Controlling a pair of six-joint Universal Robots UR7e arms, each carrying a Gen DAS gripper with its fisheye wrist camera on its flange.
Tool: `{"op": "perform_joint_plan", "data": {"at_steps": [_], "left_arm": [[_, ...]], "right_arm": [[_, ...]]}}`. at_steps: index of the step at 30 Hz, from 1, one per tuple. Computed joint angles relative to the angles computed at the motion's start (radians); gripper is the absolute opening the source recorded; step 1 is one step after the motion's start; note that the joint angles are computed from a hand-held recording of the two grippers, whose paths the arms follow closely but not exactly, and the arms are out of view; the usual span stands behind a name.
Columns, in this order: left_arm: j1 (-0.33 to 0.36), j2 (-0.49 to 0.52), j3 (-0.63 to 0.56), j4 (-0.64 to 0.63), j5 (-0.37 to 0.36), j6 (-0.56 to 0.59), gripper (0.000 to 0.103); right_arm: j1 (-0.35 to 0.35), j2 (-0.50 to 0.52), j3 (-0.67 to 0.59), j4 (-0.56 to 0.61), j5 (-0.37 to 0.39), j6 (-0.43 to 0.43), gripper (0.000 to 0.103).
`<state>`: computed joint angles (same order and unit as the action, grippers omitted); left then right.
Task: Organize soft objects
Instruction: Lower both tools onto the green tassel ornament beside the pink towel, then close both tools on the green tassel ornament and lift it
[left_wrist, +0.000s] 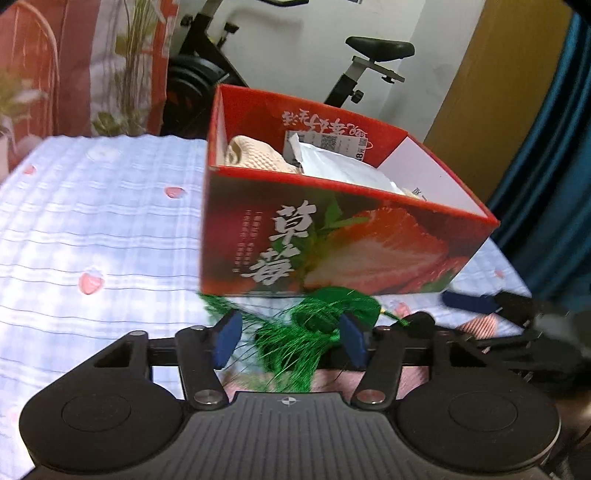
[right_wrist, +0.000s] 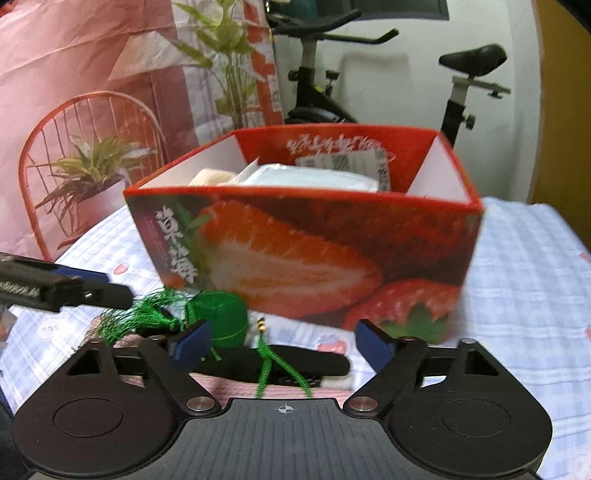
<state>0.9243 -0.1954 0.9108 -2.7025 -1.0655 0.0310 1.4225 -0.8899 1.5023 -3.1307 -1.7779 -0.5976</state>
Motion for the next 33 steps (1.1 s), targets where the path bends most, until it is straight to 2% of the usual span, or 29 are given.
{"op": "perform_joint_plan", "data": {"at_steps": [3, 7, 13, 18, 23, 25, 28, 33], "left_arm": [[0.007, 0.037, -0.074, 0.057, -0.027, -0.017, 0.058], [0.027, 0.105, -0.222, 0.179, -0.08, -0.061, 0.058], [0.052, 0.192, -0.4, 0.304, -0.159, -0.092, 0.057], [0.071, 0.239, -0.498, 0.377, -0.226, -0.095, 0.057], [0.086, 0.245, -0.505, 0.372, -0.274, -0.094, 0.061], [0.086, 0.241, -0.49, 0.356, -0.28, -0.09, 0.061], [0.081, 0.233, -0.475, 0.338, -0.283, -0.078, 0.061], [0.064, 0.154, -0.336, 0.239, -0.282, -0.064, 0.061]], "right_arm": [[0.004, 0.022, -0.026, 0.039, 0.009, -0.013, 0.055], [0.008, 0.049, -0.069, 0.099, 0.025, -0.036, 0.047], [0.008, 0.076, -0.132, 0.195, 0.049, -0.031, 0.046], [0.007, 0.087, -0.17, 0.268, 0.056, -0.031, 0.047], [0.004, 0.1, -0.194, 0.303, 0.063, -0.023, 0.047], [0.001, 0.104, -0.204, 0.319, 0.07, -0.01, 0.041], [0.003, 0.104, -0.203, 0.31, 0.071, -0.002, 0.037], [0.008, 0.085, -0.183, 0.284, 0.086, -0.01, 0.037]]}}
